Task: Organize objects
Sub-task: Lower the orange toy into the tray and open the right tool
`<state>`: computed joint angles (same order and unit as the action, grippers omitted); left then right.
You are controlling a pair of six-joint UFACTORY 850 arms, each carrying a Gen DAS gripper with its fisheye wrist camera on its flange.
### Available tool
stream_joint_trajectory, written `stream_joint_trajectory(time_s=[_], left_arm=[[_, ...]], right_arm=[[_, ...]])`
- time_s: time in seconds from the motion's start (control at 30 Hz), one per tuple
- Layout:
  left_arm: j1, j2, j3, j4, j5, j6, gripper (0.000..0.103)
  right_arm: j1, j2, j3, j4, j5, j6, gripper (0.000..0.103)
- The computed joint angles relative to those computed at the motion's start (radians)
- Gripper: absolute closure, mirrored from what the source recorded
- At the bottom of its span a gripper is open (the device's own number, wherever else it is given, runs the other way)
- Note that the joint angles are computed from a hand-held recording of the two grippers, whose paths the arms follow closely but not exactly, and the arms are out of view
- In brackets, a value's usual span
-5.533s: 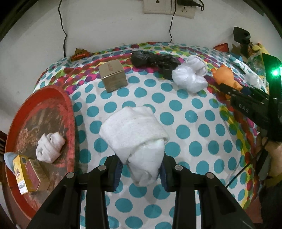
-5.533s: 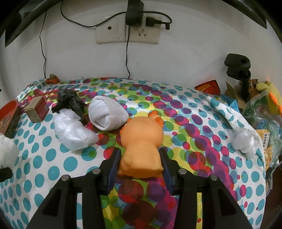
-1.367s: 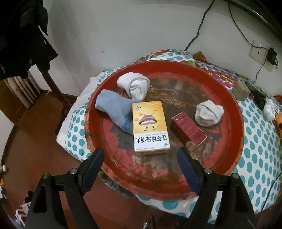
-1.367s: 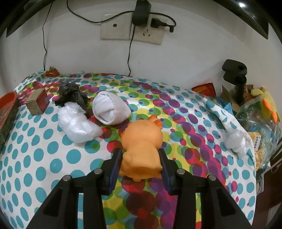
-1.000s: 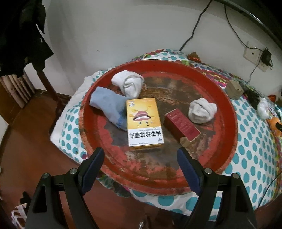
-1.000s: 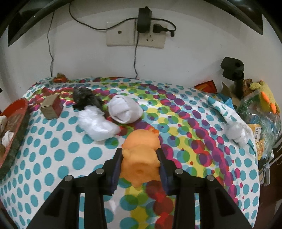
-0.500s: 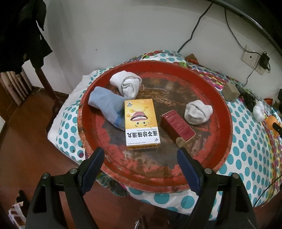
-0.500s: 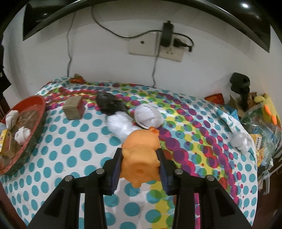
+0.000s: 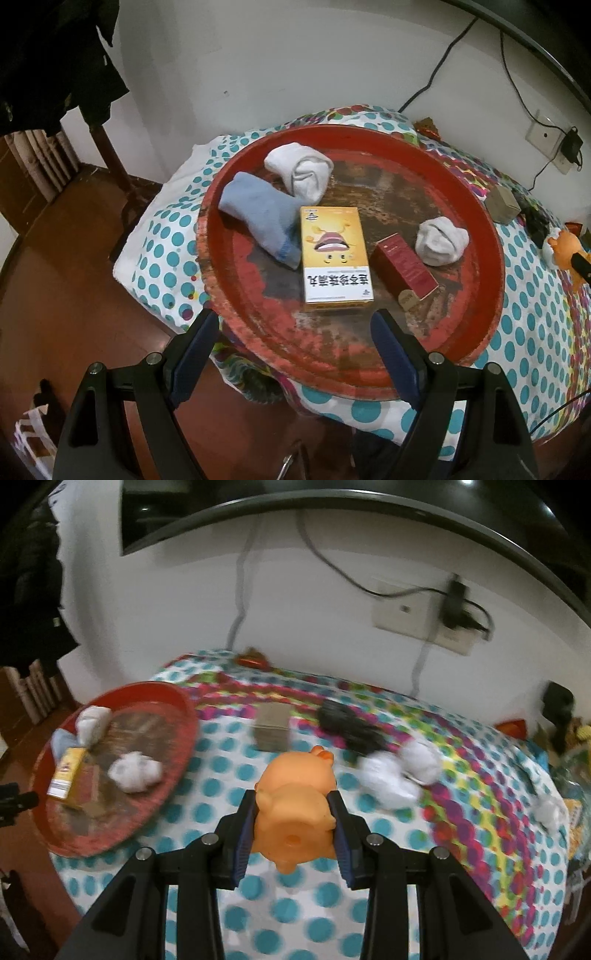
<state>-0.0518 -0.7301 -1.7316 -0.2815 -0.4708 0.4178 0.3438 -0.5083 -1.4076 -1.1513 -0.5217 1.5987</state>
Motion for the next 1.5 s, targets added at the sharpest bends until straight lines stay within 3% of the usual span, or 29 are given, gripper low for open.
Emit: stream_joint_trajectory(time_s=[0.33, 0.57, 0.73, 0.93, 1.0, 1.5], left_arm=[[0.026, -0.015, -0.034, 0.016, -0.031, -0.041, 0.020], [0.044, -0.041, -0.073, 0.035, -0.064, -0.085, 0.020], [0.053, -0.060, -0.094, 0.058, -0.080, -0.117, 0.020], [0.061, -0.080, -0.117, 0.073, -0.101, -0.146, 0.020], [0.061, -0.085, -0.122, 0.080, -0.105, -0.155, 0.020], [0.046, -0.076, -0.108, 0.083, -0.102, -0.131, 0.020]], right_arm=[[0.052, -0.184, -0.270, 0.184, 0.051, -0.248, 0.065], [0.064, -0.341, -0.507, 0.356, 0.025, -0.449, 0.065], [0.059, -0.471, -0.717, 0.514, -0.030, -0.619, 0.065], [0.049, -0.668, -1.037, 0.689, -0.167, -0.810, 0.065], [0.047, -0.690, -1.071, 0.703, -0.181, -0.824, 0.065], [0.053, -0.622, -0.962, 0.694, -0.149, -0.821, 0.059]])
